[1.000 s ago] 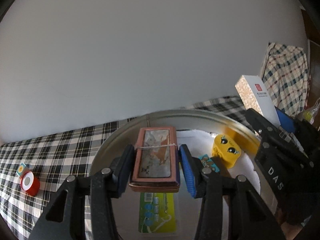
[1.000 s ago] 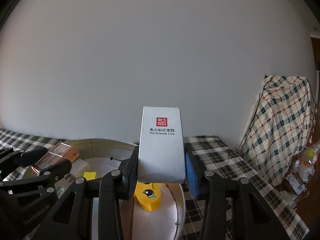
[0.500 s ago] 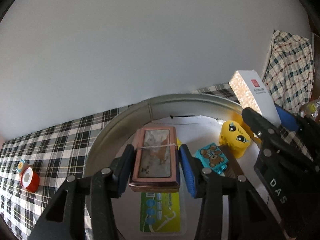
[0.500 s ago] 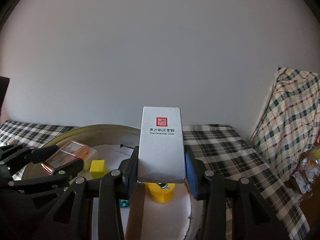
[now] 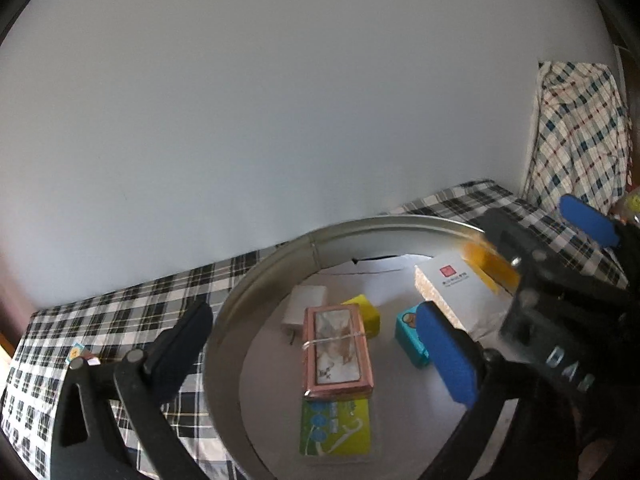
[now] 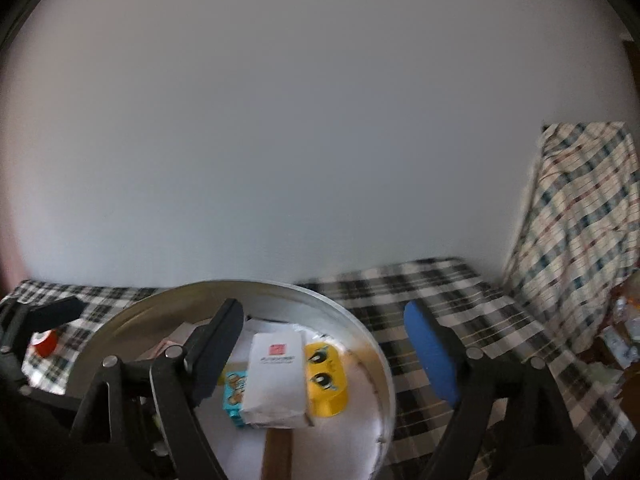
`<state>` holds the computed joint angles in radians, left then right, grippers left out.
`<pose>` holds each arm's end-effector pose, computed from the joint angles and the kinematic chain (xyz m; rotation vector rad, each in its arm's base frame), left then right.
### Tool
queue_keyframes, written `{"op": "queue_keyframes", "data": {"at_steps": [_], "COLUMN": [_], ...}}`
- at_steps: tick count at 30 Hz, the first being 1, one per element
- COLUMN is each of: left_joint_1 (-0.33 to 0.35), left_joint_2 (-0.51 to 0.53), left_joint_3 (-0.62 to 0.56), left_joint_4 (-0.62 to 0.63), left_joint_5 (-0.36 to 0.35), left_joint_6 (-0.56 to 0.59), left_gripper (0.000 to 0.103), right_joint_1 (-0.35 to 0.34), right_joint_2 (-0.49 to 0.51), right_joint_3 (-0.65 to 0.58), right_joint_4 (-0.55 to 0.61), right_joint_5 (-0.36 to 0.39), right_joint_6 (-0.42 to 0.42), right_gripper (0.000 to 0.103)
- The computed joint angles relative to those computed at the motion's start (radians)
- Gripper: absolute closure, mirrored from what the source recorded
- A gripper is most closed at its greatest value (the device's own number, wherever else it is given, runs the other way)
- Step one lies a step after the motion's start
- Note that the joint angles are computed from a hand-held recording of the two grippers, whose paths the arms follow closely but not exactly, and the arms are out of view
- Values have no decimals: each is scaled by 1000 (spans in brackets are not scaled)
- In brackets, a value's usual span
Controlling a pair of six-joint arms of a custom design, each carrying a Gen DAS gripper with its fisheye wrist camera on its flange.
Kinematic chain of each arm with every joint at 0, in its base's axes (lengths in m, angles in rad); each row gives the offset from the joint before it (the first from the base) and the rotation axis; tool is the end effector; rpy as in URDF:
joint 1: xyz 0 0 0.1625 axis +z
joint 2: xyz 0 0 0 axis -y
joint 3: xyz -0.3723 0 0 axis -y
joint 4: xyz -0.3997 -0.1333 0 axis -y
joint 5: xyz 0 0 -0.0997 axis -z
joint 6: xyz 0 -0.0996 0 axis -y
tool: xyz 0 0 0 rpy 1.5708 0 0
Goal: Organize rigid objects
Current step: 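Release the picture frame into the tin with the left gripper while the right releases the white box, then withdraw both open grippers from the tin toward the tape and duplo block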
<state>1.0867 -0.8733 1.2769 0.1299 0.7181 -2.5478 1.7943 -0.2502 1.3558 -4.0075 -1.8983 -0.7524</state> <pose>-0.1007 -0.6390 0.1717 0.5861 1.9985 -1.0987 0.2440 -0.6165 -0.0281 0.7360 -1.9615 1.4846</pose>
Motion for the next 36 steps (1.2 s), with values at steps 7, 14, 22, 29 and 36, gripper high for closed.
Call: {"op": "queue_keyframes", "data": {"at_steps": [7,14,22,29,36], "left_joint_1": [14,32,63,84,96], "left_joint_2": [-32,-143,-254,-297,-303], "left_joint_3": [18,156,303,353,350], "left_joint_4": [23,-109,-357,-425,-363], "left_joint_5": [4,26,17,39,55], "left_joint_6": [-83,-41,90,142,115], "left_gripper": [0,0,1,1,1], "right_joint_1": [-17,-37,-28,-8,-1], "right_joint_2": [-19,-8,65,124,125], "right_joint_3": [25,28,-31,-80,-60], "right_joint_4": [-95,-213,-316,-424,-480], "right_joint_5": [36,56,69,67,39], "right_joint_6": [78,127,40,-34,10], "right_gripper": [19,19,19,19,19]}}
